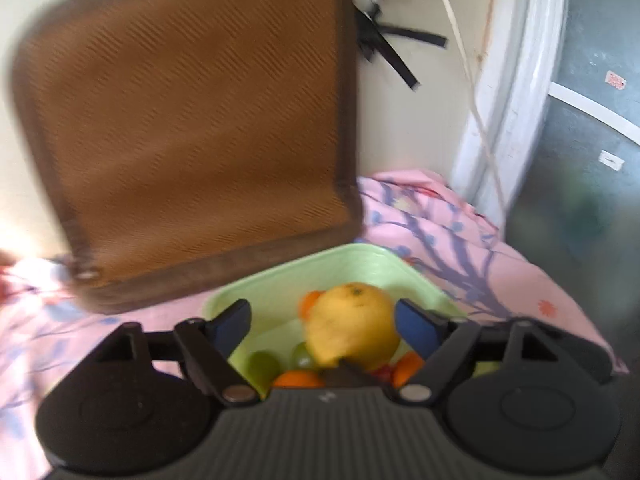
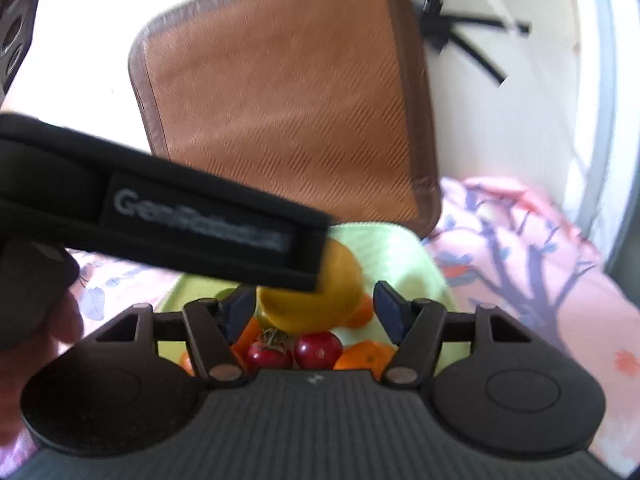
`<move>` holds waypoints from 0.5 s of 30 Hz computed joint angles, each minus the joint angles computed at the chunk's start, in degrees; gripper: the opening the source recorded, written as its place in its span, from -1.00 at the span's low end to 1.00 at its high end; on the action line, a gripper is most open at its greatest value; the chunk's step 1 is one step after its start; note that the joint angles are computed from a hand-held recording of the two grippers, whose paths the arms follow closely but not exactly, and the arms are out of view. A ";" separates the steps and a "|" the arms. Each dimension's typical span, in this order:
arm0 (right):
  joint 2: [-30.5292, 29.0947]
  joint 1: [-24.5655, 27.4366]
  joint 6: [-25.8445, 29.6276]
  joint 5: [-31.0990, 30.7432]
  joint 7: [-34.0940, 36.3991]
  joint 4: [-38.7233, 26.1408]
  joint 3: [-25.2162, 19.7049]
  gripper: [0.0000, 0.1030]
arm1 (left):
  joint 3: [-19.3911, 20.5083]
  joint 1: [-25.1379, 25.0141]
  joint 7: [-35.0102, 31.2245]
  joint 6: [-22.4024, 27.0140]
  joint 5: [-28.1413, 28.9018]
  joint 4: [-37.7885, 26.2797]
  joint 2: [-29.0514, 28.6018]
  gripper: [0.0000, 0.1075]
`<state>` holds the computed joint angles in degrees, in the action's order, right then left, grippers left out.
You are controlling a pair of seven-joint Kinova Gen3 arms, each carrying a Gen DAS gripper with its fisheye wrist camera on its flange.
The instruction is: Organize fruits
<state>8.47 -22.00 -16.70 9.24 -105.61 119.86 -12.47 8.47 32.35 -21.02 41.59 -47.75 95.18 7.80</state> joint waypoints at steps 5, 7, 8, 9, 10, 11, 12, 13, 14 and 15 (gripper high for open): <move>-10.43 3.91 -6.31 -11.65 1.39 13.27 -6.77 0.32 | -2.60 12.38 11.65 11.65 -10.06 5.81 -4.27 0.86; -14.20 6.65 -9.58 -16.31 1.59 18.58 -12.08 0.38 | 1.15 12.75 16.31 16.31 -11.14 7.87 -5.79 0.91; -15.95 7.78 -11.47 -18.64 1.80 21.24 -14.73 0.38 | 3.80 12.26 18.64 18.64 -11.18 8.96 -6.71 0.91; -17.21 9.22 -12.64 -20.97 1.97 23.21 -17.39 0.38 | 6.46 11.63 20.78 20.97 -11.18 9.72 -7.29 0.91; -17.47 10.06 -13.64 -23.30 2.25 24.13 -20.04 0.38 | 9.11 10.76 22.08 23.30 -10.75 10.03 -7.58 0.91; -16.69 10.97 -14.48 -25.63 2.80 23.99 -22.70 0.38 | 11.08 10.59 23.43 25.63 -10.38 10.20 -7.67 0.91; -16.98 12.55 -14.82 -27.96 2.98 24.44 -25.35 0.38 | 12.53 11.21 24.80 27.96 -10.06 10.44 -7.76 0.91; -16.41 13.79 -15.08 -30.29 3.97 24.19 -27.61 0.38 | 13.84 11.71 25.73 30.16 -9.91 10.28 -7.46 0.91; -16.89 13.97 -15.36 -32.62 4.77 24.67 -29.34 0.38 | 14.68 12.31 26.45 31.53 -9.89 10.54 -7.44 0.91; -17.52 13.22 -15.51 -34.95 6.03 25.03 -30.01 0.38 | 15.76 13.34 27.66 33.52 -9.93 10.99 -7.42 0.91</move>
